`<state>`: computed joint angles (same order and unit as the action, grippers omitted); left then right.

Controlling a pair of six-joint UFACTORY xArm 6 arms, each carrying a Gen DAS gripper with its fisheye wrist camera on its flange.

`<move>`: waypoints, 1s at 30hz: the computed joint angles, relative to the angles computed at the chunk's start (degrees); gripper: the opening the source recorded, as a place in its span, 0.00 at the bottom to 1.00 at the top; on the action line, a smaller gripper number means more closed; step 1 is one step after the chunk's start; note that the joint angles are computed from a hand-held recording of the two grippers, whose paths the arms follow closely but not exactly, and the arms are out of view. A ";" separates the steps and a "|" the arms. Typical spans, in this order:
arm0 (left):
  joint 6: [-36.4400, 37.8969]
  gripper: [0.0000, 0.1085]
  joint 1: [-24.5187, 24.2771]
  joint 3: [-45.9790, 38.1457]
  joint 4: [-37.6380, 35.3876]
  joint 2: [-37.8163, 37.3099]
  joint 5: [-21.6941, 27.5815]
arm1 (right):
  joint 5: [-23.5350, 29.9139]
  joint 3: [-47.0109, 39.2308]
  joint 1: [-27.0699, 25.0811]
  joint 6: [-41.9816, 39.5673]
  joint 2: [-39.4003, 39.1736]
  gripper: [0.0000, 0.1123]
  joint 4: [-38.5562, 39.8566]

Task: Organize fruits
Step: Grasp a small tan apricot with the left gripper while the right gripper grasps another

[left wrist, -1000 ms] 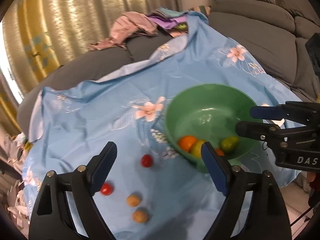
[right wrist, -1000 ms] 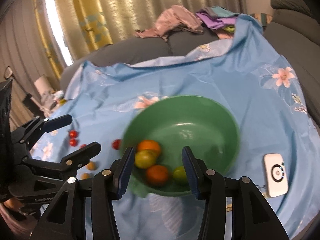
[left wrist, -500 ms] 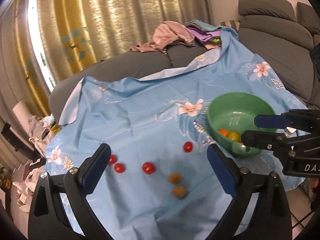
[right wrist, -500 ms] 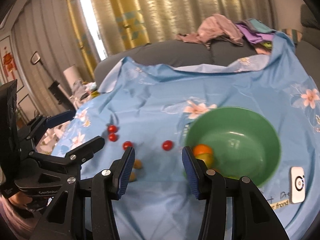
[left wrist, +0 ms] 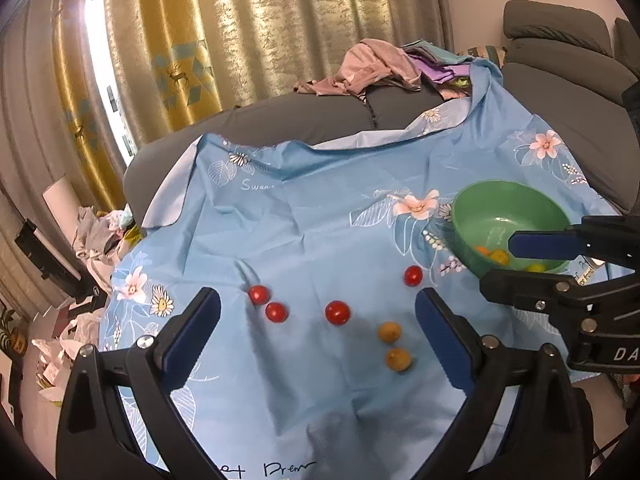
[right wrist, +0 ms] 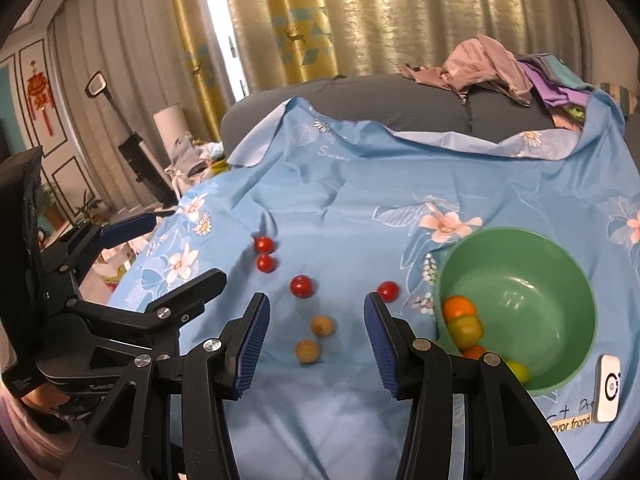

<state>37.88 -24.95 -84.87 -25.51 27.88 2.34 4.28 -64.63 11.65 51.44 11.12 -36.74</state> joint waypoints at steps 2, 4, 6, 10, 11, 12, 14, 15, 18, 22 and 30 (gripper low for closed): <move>1.69 0.91 0.63 -0.92 -2.41 0.53 1.89 | 0.74 -0.73 0.61 -1.40 0.62 0.44 1.38; 3.61 0.91 1.59 -2.02 -5.62 1.15 4.60 | 1.70 -1.56 1.22 -3.37 1.45 0.44 3.41; 4.62 0.91 3.08 -3.26 -8.10 2.07 7.70 | 2.73 -2.26 1.73 -4.67 2.22 0.44 4.64; 8.46 0.91 6.01 -4.77 -15.08 3.31 14.32 | 3.95 -3.05 2.49 -10.66 3.90 0.44 11.19; 9.28 0.90 6.76 -4.98 -16.56 3.58 15.83 | 4.84 -3.51 2.58 -11.09 4.51 0.44 11.48; 10.27 0.90 7.49 -5.04 -18.16 3.81 17.26 | 5.62 -3.99 2.77 -12.05 5.12 0.44 12.42; 10.57 0.90 8.31 -5.22 -19.45 4.27 19.44 | 6.53 -4.58 3.19 -15.97 6.29 0.44 16.82; 11.16 0.90 8.68 -5.20 -20.36 4.43 20.38 | 6.87 -5.01 3.48 -19.14 7.19 0.44 20.46; 10.49 0.90 9.48 -6.23 -21.19 5.45 24.30 | 8.02 -6.20 4.14 -24.54 9.19 0.44 26.48; 11.14 0.89 9.20 -7.67 -21.35 6.52 27.44 | 9.69 -8.35 4.60 -27.40 12.13 0.44 29.35; 12.97 0.78 6.83 -13.58 -19.43 10.88 35.11 | 9.88 -13.70 3.84 -41.50 17.80 0.44 48.59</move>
<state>50.84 -18.12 -98.44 -44.94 38.76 37.45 14.16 -78.34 15.49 9.93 28.92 11.85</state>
